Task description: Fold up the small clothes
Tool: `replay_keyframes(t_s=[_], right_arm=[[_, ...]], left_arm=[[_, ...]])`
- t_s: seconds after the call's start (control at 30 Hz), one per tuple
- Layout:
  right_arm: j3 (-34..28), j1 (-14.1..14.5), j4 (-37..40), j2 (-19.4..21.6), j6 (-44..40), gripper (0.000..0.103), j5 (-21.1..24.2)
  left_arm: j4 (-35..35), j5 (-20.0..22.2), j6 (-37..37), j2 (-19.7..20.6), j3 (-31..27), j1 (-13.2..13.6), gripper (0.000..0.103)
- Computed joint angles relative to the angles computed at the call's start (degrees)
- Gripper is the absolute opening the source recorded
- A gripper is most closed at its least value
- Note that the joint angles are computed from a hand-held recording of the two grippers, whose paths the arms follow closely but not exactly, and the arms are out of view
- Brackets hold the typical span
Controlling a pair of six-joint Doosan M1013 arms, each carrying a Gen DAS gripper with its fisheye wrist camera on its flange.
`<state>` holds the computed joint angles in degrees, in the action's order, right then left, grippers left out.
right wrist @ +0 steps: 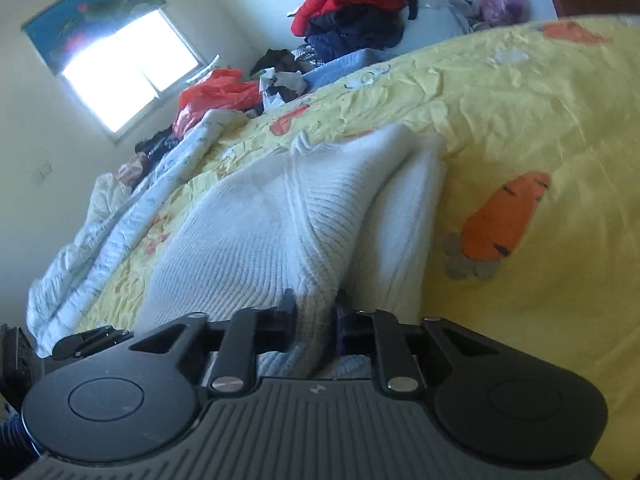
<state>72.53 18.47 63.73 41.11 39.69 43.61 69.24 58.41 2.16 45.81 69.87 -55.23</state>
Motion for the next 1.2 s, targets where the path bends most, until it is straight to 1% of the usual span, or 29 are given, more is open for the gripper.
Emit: replay_keyframes(t_s=[0.03,0.07,0.1,0.13,0.17,0.2,0.27,0.33,0.4,0.47,0.5,0.57,0.6,0.63,0.67,0.7,0.77,0.8,0.83,0.87,0.9,0.93,0.97,1.0,1.03,1.1,1.13,1.17,1.2], right_arm=[[-0.6,-0.1,0.0,-0.1,1.0,0.045,0.1],[-0.5,-0.3,2.2,-0.3,0.1,0.054,-1.0],[-0.4,-0.6,6.1,-0.4,-1.9,0.059,-1.9],[-1.1,-0.9,9.5,-0.1,-2.9,0.071,-2.0],[-2.7,-1.1,10.3,0.7,-1.6,0.075,-2.0],[-4.9,-1.0,8.4,1.8,1.8,0.074,-2.4],[-10.5,-0.7,0.7,4.5,11.6,0.072,-1.9],[-16.7,0.0,-9.6,7.8,22.6,0.069,0.1],[-21.0,0.7,-15.3,10.4,28.2,0.068,2.5],[-20.8,1.3,-16.2,10.7,27.1,0.034,0.4],[-20.5,1.2,-13.7,10.6,24.5,0.017,1.3],[-16.8,0.6,-6.3,8.5,14.7,0.015,-1.7],[-15.8,0.2,-4.4,8.1,13.0,0.014,-2.3],[-15.6,-0.2,-5.4,8.1,14.2,0.013,-2.8],[-16.2,-0.3,-9.2,8.7,18.2,0.013,-2.6],[-15.7,-0.4,-10.3,9.1,19.2,0.013,-2.6],[-13.8,-0.5,-6.5,8.5,16.1,0.013,-4.2],[-13.5,-0.3,-6.4,8.3,16.5,0.014,-4.8],[-13.4,0.1,-8.2,8.0,18.0,0.028,-5.7],[-12.9,0.4,-9.5,7.4,18.6,0.038,-6.6],[-12.0,0.7,-10.7,6.6,19.0,0.041,-7.6],[-10.9,0.8,-10.3,5.7,18.1,0.05,-8.2],[-8.8,0.6,-7.6,4.3,15.2,0.061,-8.7],[-6.5,0.3,-3.2,2.9,11.4,0.066,-8.5],[-4.5,-0.3,0.9,1.8,7.6,0.071,-6.8],[-2.1,-1.0,2.7,0.2,5.0,0.072,-2.8],[-0.5,-1.0,2.0,-0.9,3.9,0.071,-2.4],[0.9,-0.8,0.5,-1.8,3.3,0.071,-3.2],[2.5,-0.5,-1.4,-2.8,3.2,0.071,-5.1]], left_arm=[[0.1,0.0,-0.5,0.0,0.0,0.0,0.01],[0.1,0.0,-0.7,0.0,0.0,0.0,0.01],[0.1,-0.2,-1.0,-0.1,0.3,0.0,0.01],[0.2,-0.4,-1.2,-0.2,0.5,0.1,0.01],[0.1,-0.4,-1.1,-0.2,0.5,0.1,0.01],[-0.1,-0.2,-0.8,-0.1,0.3,0.1,0.01],[-0.5,0.2,-0.4,0.0,-0.1,0.0,0.01],[-0.5,0.3,-0.4,0.1,-0.2,0.0,0.011],[-0.5,0.3,-0.7,0.2,-0.2,0.0,0.011],[-0.7,0.1,-1.0,0.1,-0.1,0.1,0.011],[-0.8,-0.2,-1.2,0.0,0.0,0.2,0.012],[-0.8,-0.9,-1.5,-0.3,0.4,0.3,0.012],[-0.8,-1.2,-1.7,-0.4,0.6,0.3,0.012],[-0.6,-1.5,-2.0,-0.5,0.8,0.4,0.012],[-0.4,-2.0,-2.4,-0.6,1.0,0.4,0.012],[-0.1,-2.6,-2.6,-0.7,1.2,0.5,0.012],[-0.8,-2.3,-1.5,-0.3,0.6,0.6,0.012],[-1.1,-2.3,-1.2,-0.3,0.5,0.7,0.012],[-1.0,-2.5,-1.3,-0.4,0.6,0.7,0.012],[-1.0,-2.5,-1.3,-0.4,0.7,0.6,0.012],[-0.9,-2.6,-1.4,-0.5,0.8,0.6,0.012],[-0.7,-2.5,-1.5,-0.5,0.9,0.5,0.012],[-0.5,-2.4,-1.4,-0.6,1.0,0.4,0.012],[-0.4,-2.2,-1.4,-0.6,1.0,0.3,0.013],[-0.2,-2.0,-1.5,-0.6,1.1,0.2,0.013],[-0.1,-1.6,-1.4,-0.5,0.9,0.1,0.013],[-0.1,-1.4,-1.2,-0.4,0.8,0.1,0.013],[-0.1,-1.3,-1.0,-0.3,0.7,0.1,0.013],[-0.2,-1.3,-0.8,-0.3,0.6,0.1,0.013]])
